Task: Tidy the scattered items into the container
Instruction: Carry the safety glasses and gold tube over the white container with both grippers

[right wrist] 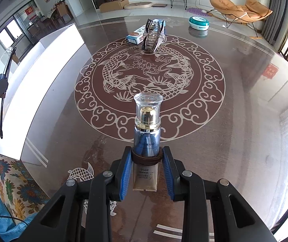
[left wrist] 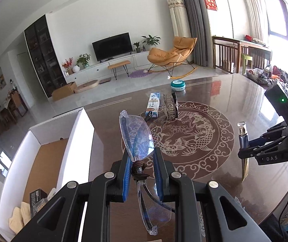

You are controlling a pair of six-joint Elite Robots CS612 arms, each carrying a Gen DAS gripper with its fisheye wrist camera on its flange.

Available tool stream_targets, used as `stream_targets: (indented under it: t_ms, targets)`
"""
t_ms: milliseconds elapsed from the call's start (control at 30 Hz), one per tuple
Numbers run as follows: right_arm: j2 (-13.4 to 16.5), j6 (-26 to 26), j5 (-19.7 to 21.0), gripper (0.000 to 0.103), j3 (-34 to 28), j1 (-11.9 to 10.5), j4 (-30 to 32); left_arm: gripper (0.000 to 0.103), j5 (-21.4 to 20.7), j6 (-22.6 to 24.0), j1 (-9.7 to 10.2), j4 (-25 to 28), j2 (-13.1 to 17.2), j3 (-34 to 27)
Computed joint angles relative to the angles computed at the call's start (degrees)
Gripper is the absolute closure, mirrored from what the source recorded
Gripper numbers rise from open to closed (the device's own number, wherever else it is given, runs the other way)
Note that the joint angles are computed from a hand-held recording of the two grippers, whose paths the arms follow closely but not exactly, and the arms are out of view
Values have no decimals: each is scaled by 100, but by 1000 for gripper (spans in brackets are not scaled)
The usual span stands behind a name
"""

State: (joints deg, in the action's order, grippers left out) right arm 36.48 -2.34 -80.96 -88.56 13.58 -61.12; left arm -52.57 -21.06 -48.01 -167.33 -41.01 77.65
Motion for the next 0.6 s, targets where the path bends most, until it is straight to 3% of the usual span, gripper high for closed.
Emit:
stream_targets:
  t_ms: [600]
  targets:
    - [-36,-25,-29,72,67,51,19,83,233,-179,13,36,-80,133]
